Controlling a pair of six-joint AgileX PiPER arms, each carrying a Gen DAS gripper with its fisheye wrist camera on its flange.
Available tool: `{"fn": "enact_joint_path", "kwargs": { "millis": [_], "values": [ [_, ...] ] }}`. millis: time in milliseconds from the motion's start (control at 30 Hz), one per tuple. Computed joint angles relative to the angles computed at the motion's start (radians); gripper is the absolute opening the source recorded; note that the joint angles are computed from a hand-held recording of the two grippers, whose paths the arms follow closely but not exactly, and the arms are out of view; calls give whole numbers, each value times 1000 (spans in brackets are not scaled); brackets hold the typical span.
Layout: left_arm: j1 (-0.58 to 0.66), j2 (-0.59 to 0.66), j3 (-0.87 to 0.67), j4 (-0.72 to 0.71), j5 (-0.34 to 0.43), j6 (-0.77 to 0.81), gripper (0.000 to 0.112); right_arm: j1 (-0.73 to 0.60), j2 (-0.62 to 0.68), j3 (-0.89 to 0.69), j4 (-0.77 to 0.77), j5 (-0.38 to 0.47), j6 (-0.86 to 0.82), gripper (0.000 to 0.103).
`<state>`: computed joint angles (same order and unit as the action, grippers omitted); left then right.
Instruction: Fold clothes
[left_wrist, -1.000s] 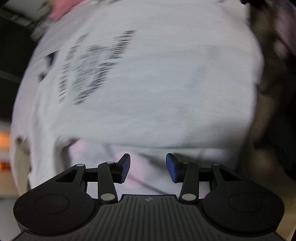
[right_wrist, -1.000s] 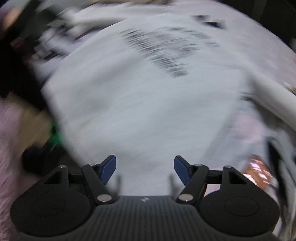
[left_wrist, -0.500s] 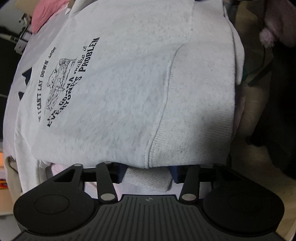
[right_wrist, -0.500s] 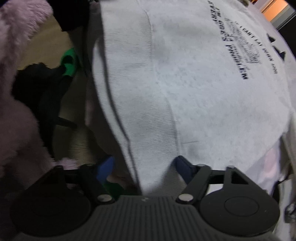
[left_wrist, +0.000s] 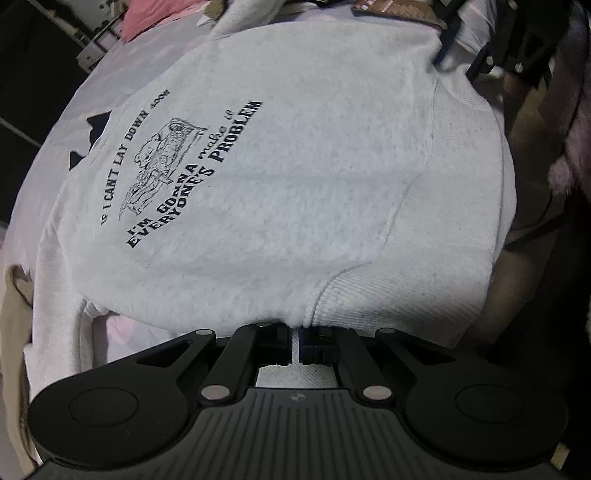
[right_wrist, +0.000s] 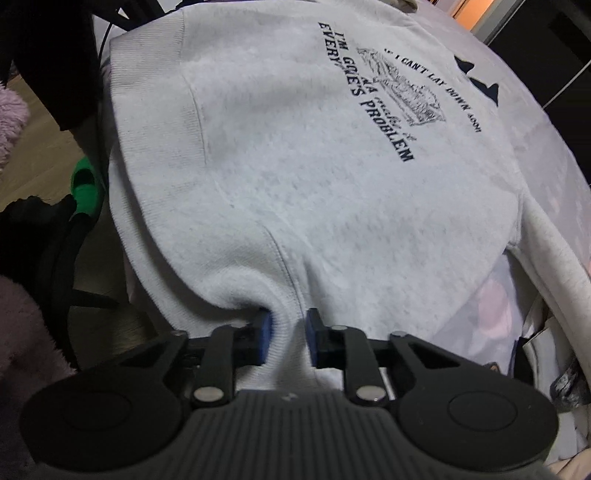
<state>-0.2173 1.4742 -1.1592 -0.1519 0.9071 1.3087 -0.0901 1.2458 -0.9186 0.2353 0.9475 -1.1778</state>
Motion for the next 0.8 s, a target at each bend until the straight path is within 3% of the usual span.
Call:
{"fn": "enact_joint_path", "kwargs": {
  "millis": [33, 67, 200, 233, 367, 533, 700, 800],
  "values": [
    [0, -7, 11, 8, -7, 12, 2, -3, -4, 2, 1, 6, -10, 42],
    [0, -14, 21, 16, -14, 23, 6, 3, -4, 9, -4, 0, -18, 43],
    [-2, -11, 44, 34, -20, 67, 40, -19, -25, 18, -16, 9, -73, 57],
    [-3, -13, 54, 39, -27, 77, 42, -20, -23, 14, -26, 18, -71, 59],
    [-9, -21, 83, 99, -56, 62, 44, -23, -32, 16, -72, 17, -64, 59],
    [24, -9, 69, 66, -48, 76, 43, -40, -45, 15, -101, 22, -78, 58],
    [49, -1, 61, 28, -35, 128, 43, -121, -32, -34, -13, 43, -89, 58],
    [49, -2, 64, 28, -33, 146, 43, -161, -4, -77, 33, 43, -57, 46]
  ]
}}
